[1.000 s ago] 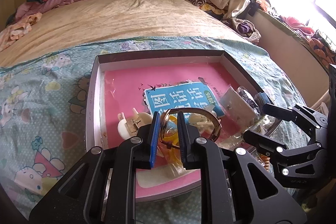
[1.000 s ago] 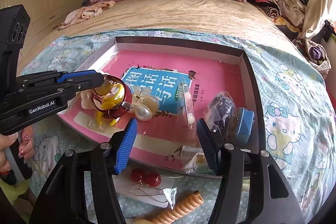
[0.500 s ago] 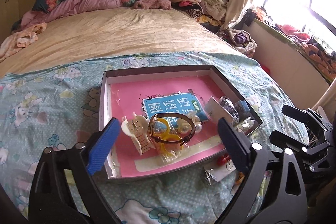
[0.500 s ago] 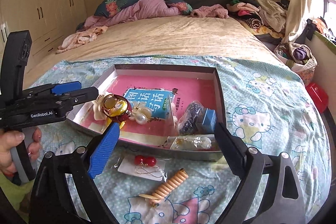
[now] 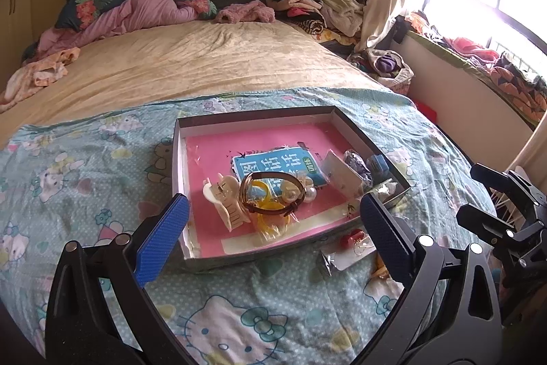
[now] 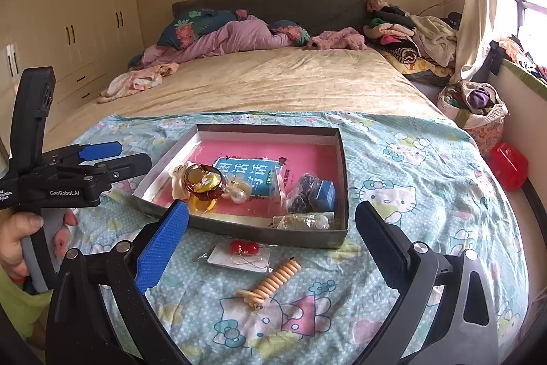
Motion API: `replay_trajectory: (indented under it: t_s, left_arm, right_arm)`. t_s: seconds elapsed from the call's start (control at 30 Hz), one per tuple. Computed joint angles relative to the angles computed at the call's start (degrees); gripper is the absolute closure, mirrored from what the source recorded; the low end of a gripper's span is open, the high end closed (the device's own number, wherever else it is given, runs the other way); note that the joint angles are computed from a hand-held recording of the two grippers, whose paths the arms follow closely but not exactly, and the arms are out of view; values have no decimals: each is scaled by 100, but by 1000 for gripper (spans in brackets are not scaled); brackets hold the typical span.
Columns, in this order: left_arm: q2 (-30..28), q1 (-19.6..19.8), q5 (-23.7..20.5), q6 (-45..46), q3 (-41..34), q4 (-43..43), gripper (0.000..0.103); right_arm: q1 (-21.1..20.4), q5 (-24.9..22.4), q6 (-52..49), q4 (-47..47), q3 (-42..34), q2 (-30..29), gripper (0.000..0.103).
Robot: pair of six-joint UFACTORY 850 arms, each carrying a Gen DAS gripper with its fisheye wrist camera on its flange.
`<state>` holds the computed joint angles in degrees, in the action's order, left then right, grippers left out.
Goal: Organize jewelry
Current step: 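Move left tool to red earring card while right tool approaches coiled hair tie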
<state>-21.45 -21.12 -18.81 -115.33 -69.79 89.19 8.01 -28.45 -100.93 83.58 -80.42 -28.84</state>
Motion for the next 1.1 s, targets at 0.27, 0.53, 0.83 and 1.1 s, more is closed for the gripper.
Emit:
replay_trajectory:
  t_s: [0.27,0.53,0.83,1.1]
  left_arm:
    - [44,-38,0,293,156,-319,9]
    - [-24,-64,65,663,275,-757,10]
    - [-124,-58,290,926,374,-1040,10]
    - [-261,-63,449,1114,289,-1205,10]
  right_arm:
    - [-35,91,80,-178,282,75,5]
    - [86,355,459,-740,406,-35,5]
    - [264,446,1803,-2010,104,-460,8]
    - [345,47,4070,-3665,-662,-1109,29]
